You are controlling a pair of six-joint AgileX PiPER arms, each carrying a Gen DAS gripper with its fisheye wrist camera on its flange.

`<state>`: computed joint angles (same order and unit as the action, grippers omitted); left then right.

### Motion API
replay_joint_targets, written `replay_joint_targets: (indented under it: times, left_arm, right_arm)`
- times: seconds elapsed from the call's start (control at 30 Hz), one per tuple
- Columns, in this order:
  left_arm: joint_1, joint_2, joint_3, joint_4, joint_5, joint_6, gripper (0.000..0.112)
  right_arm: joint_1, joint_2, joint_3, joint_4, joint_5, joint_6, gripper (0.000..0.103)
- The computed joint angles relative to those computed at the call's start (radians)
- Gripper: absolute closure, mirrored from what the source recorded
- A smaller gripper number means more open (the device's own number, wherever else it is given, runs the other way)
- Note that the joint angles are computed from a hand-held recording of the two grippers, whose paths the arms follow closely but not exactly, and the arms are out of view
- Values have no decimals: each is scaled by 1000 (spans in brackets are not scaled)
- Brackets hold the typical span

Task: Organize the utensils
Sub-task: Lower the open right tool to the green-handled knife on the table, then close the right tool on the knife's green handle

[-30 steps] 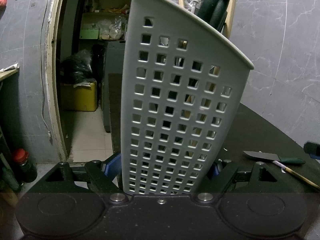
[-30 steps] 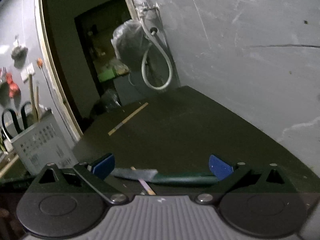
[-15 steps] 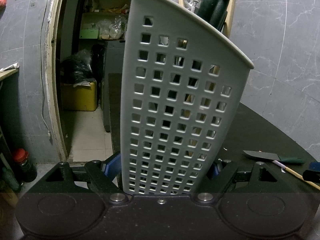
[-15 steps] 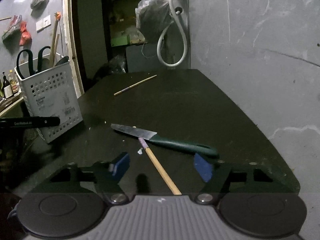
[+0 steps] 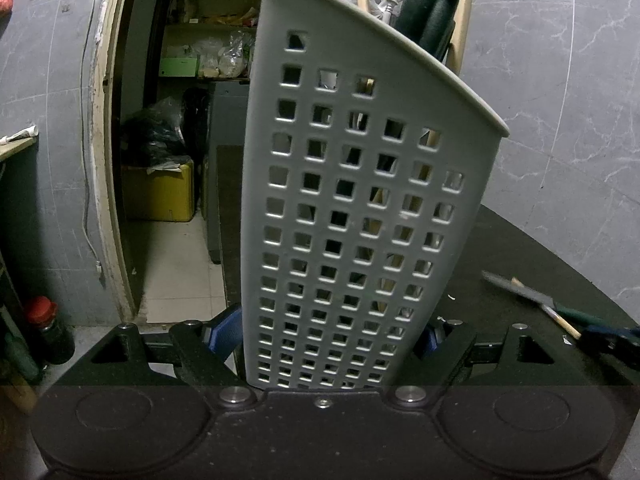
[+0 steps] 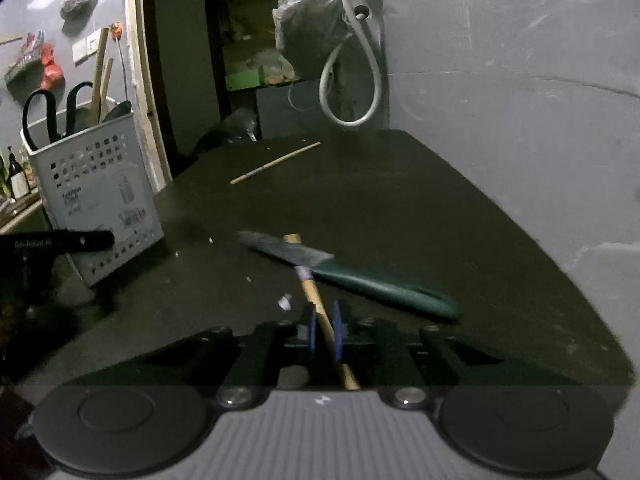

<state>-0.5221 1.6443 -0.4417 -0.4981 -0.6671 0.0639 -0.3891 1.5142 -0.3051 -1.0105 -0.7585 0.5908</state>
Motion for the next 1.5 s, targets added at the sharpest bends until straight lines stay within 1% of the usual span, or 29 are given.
replay_joint_targets:
  times: [0.1, 0.2, 0.23, 0.27, 0.3, 0.37, 0.4, 0.43, 0.5, 0.6, 0.63, 0.73, 0.8, 1.0, 1.17, 1.2, 1.23, 1.27, 1.43, 1.5]
  left_arm:
    - [1, 0, -1, 4, 3, -3, 28]
    - [4, -2, -1, 8, 7, -4, 28]
    - [5, -1, -1, 9, 6, -4, 28]
    - [5, 0, -3, 4, 6, -1, 28]
    - [9, 0, -5, 15, 14, -11, 28]
    - [7, 0, -5, 10, 13, -6, 28]
    - [6, 2, -9, 1, 13, 4, 28]
    - [6, 4, -12, -2, 16, 8, 28]
    - [10, 4, -15, 9, 23, -1, 28]
    - [9, 7, -15, 5, 16, 2, 28]
    - [12, 8, -14, 16, 16, -11, 28]
    - [14, 9, -16, 16, 17, -7, 28]
    - [13, 9, -15, 14, 15, -5, 28]
    - [-2, 11, -24, -24, 19, 25, 28]
    - [-1, 9, -24, -18, 22, 18, 28]
    - [-1, 9, -24, -20, 22, 20, 28]
    - [-1, 9, -24, -20, 22, 20, 28]
    - [0, 9, -25, -18, 22, 18, 28]
    - [-1, 8, -21, -17, 18, 18, 29]
    - [2, 9, -20, -9, 18, 10, 29]
  right_arm:
    - [93, 50, -59, 72, 25, 18, 96]
    - [183, 90, -143, 96, 86, 53, 96]
    - [211, 99, -175, 90, 116, 71, 96]
    - [234, 103, -214, 44, 157, 128, 95]
    - [238, 105, -234, 21, 157, 154, 95]
    - [269, 96, -262, 27, 224, 168, 86]
    - [262, 87, -260, 33, 222, 164, 80]
    - [243, 80, -251, 26, 198, 162, 72]
    - [195, 53, -221, 42, 165, 128, 67]
    - [150, 20, -174, 129, 168, 29, 51]
    - [128, 14, -163, 128, 167, 24, 50]
    - [46, 11, -133, 87, 135, 31, 50]
    - [19, 24, -128, 65, 130, 30, 50]
    - [-4, 66, -126, 29, 97, 2, 50]
    - [-12, 89, -115, 59, 59, -54, 51]
    - [-5, 86, -110, 80, 62, -71, 57]
    - [5, 83, -102, 116, 66, -103, 69]
    - [8, 82, -90, 151, 62, -142, 74]
    - [-1, 89, -71, 178, 33, -165, 81]
    - [-17, 86, -73, 144, 31, -123, 82]
